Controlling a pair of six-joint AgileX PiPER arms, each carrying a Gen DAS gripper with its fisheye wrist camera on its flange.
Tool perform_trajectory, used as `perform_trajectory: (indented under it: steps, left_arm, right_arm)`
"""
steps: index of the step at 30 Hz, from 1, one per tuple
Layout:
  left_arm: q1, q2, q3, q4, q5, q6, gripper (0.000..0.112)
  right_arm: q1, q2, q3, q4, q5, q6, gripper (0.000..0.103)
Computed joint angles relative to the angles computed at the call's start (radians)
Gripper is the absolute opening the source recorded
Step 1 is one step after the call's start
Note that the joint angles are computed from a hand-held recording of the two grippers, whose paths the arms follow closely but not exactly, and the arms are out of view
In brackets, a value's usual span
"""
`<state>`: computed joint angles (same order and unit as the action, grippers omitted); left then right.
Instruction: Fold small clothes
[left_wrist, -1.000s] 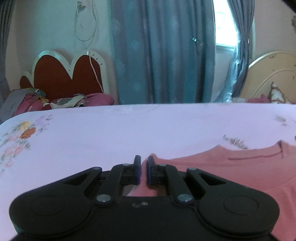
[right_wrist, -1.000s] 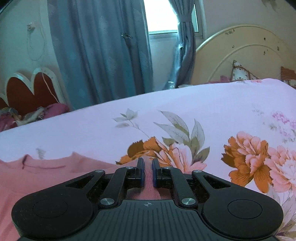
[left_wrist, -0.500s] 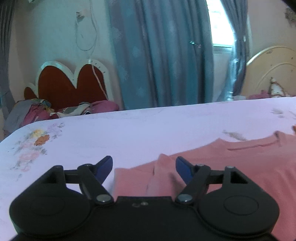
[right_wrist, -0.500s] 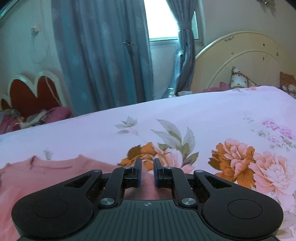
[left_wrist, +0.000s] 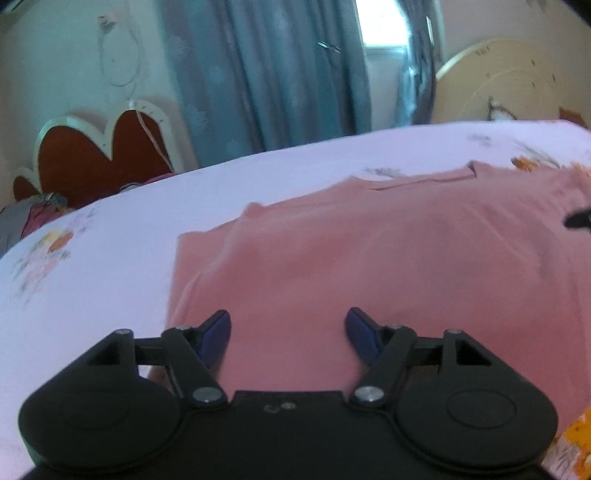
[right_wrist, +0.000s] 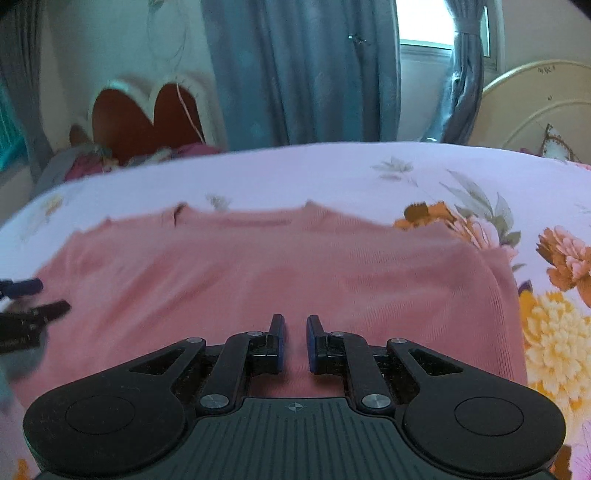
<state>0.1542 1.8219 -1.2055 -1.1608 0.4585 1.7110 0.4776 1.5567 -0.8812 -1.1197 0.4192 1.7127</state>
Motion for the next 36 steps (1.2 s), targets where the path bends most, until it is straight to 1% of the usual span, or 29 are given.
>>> perform_trajectory:
  steps: [1, 2, 4, 5, 6, 7, 9, 12, 13, 14, 15, 16, 17, 18, 21, 22, 24, 26, 29, 34, 36]
  left_arm:
    - [0.006, 0.004, -0.014, 0.029, 0.004, -0.043, 0.074]
    - [0.011, 0.006, -0.023, 0.057, 0.007, -0.083, 0.074]
    - [0.021, -0.005, -0.018, 0.077, 0.002, -0.097, 0.073]
    - [0.025, -0.017, -0.011, 0.094, 0.002, -0.11, 0.073]
    - [0.029, -0.035, -0.007, 0.129, 0.006, -0.153, 0.069]
    - [0.036, -0.052, -0.004, 0.152, 0.026, -0.188, 0.064]
    - [0.056, -0.091, 0.02, 0.128, 0.071, -0.182, 0.065]
    - [0.055, -0.138, 0.07, 0.089, 0.103, -0.135, 0.066]
    - [0.047, -0.146, 0.086, 0.093, 0.099, -0.125, 0.067]
    - [0.032, -0.151, 0.105, 0.125, 0.067, -0.14, 0.067]
    - [0.023, -0.145, 0.117, 0.158, 0.043, -0.163, 0.068]
    - [0.027, -0.137, 0.129, 0.15, 0.037, -0.151, 0.069]
    - [0.045, -0.141, 0.143, 0.103, 0.045, -0.103, 0.07]
    - [0.051, -0.145, 0.152, 0.096, 0.039, -0.088, 0.07]
    - [0.053, -0.139, 0.123, 0.176, 0.058, -0.199, 0.071]
    - [0.051, -0.134, 0.115, 0.194, 0.059, -0.229, 0.07]
    - [0.044, -0.13, 0.104, 0.227, 0.058, -0.278, 0.071]
    - [0.046, -0.126, 0.099, 0.242, 0.061, -0.3, 0.071]
    - [0.046, -0.126, 0.091, 0.271, 0.07, -0.333, 0.072]
    - [0.041, -0.112, 0.055, 0.341, 0.09, -0.414, 0.074]
    - [0.043, -0.103, 0.042, 0.351, 0.101, -0.427, 0.075]
  right_arm:
    - [0.009, -0.004, 0.022, -0.047, 0.018, 0.04, 0.012]
    - [0.014, -0.01, 0.036, -0.063, 0.042, 0.053, 0.016]
    - [0.017, -0.042, 0.059, -0.02, 0.078, 0.04, 0.016]
    - [0.026, -0.054, 0.054, 0.035, 0.115, 0.001, 0.017]
    - [0.039, -0.074, 0.059, 0.06, 0.14, -0.015, 0.018]
    - [0.055, -0.105, 0.079, 0.045, 0.143, 0.01, 0.018]
    - [0.114, -0.15, 0.103, 0.025, 0.175, 0.04, 0.018]
    - [0.181, -0.148, 0.096, 0.063, 0.201, 0.021, 0.018]
    - [0.194, -0.135, 0.093, 0.091, 0.211, 0.009, 0.018]
    - [0.207, -0.122, 0.1, 0.096, 0.223, 0.02, 0.018]
    - [0.227, -0.133, 0.13, 0.061, 0.238, 0.071, 0.018]
    - [0.234, -0.137, 0.142, 0.051, 0.254, 0.089, 0.018]
    - [0.24, -0.151, 0.152, 0.065, 0.274, 0.091, 0.018]
    - [0.241, -0.167, 0.156, 0.088, 0.287, 0.082, 0.018]
    - [0.287, -0.198, 0.166, 0.127, 0.376, 0.071, 0.018]
    - [0.298, -0.192, 0.174, 0.139, 0.387, 0.071, 0.018]
    - [0.337, -0.198, 0.211, 0.1, 0.406, 0.142, 0.02]
    - [0.349, -0.21, 0.218, 0.106, 0.416, 0.159, 0.022]
    - [0.348, -0.215, 0.213, 0.122, 0.419, 0.158, 0.024]
    - [0.365, -0.215, 0.188, 0.169, 0.451, 0.117, 0.028]
    - [0.354, -0.222, 0.173, 0.205, 0.449, 0.081, 0.034]
